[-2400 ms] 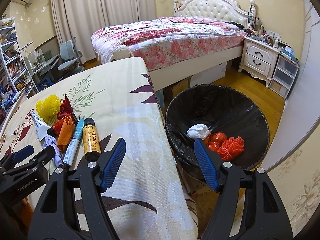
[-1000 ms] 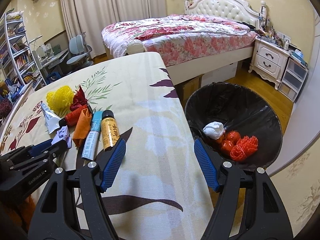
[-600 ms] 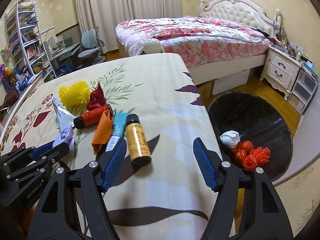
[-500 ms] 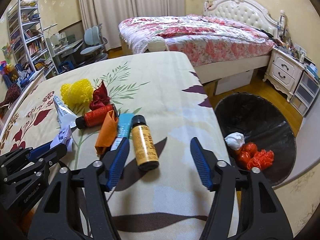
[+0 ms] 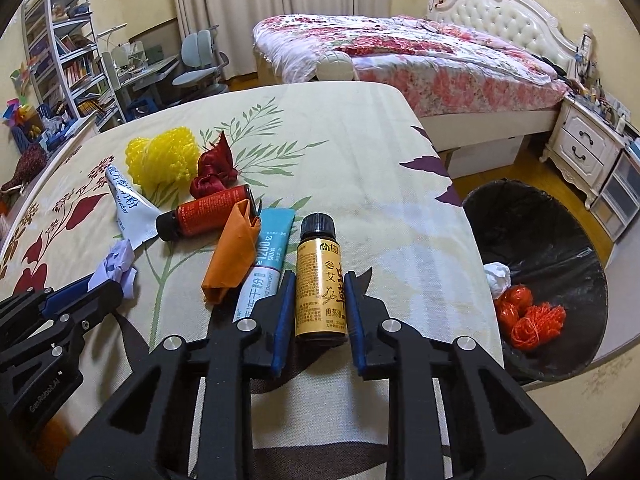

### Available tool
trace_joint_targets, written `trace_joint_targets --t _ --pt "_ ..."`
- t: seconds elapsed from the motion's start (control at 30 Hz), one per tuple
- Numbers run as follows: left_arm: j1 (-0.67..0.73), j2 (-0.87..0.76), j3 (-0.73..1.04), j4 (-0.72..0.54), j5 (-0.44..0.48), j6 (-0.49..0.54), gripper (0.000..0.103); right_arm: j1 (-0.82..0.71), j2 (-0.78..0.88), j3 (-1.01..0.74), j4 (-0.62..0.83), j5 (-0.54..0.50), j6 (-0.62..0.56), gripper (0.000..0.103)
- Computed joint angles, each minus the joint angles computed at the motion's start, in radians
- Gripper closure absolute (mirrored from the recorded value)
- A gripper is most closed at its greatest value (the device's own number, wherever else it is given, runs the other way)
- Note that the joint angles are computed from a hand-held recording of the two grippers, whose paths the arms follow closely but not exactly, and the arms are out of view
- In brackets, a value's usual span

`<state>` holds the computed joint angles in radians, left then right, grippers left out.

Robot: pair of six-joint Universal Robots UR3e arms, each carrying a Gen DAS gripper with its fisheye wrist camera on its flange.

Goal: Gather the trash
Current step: 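Grasp the gold bottle with black cap with the right tool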

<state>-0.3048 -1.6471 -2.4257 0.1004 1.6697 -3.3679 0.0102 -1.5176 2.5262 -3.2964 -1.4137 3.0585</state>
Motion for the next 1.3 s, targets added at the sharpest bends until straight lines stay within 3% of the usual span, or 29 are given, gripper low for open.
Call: trace_joint_targets --t 0.43,0.7,0.9,1.0,1.3 --pt "-0.058 0.026 0.013 0.016 0.018 -0.017 0.076 -0.122 -0.188 0.117 0.054 0.094 -0.031 0.08" --pt "-0.064 0.013 0.031 -0.008 0.034 -0.028 0.076 -0.091 -0.113 0.096 0.05 0.074 -0.028 0.08" --pt "-0.057 0.011 0.031 -0.01 0.033 -0.029 0.076 -0.058 -0.05 0.05 0.027 0.04 -0.006 0.074" --pt "-0.059 0.009 0.03 -0.005 0.032 -0.03 0.076 -0.049 -0.029 0.035 0.023 0.025 -0.012 0.08" --pt "-0.108 -0.019 0.103 -0.017 0.035 -0.033 0.076 -0.134 -0.164 0.095 0.055 0.078 -0.04 0.08"
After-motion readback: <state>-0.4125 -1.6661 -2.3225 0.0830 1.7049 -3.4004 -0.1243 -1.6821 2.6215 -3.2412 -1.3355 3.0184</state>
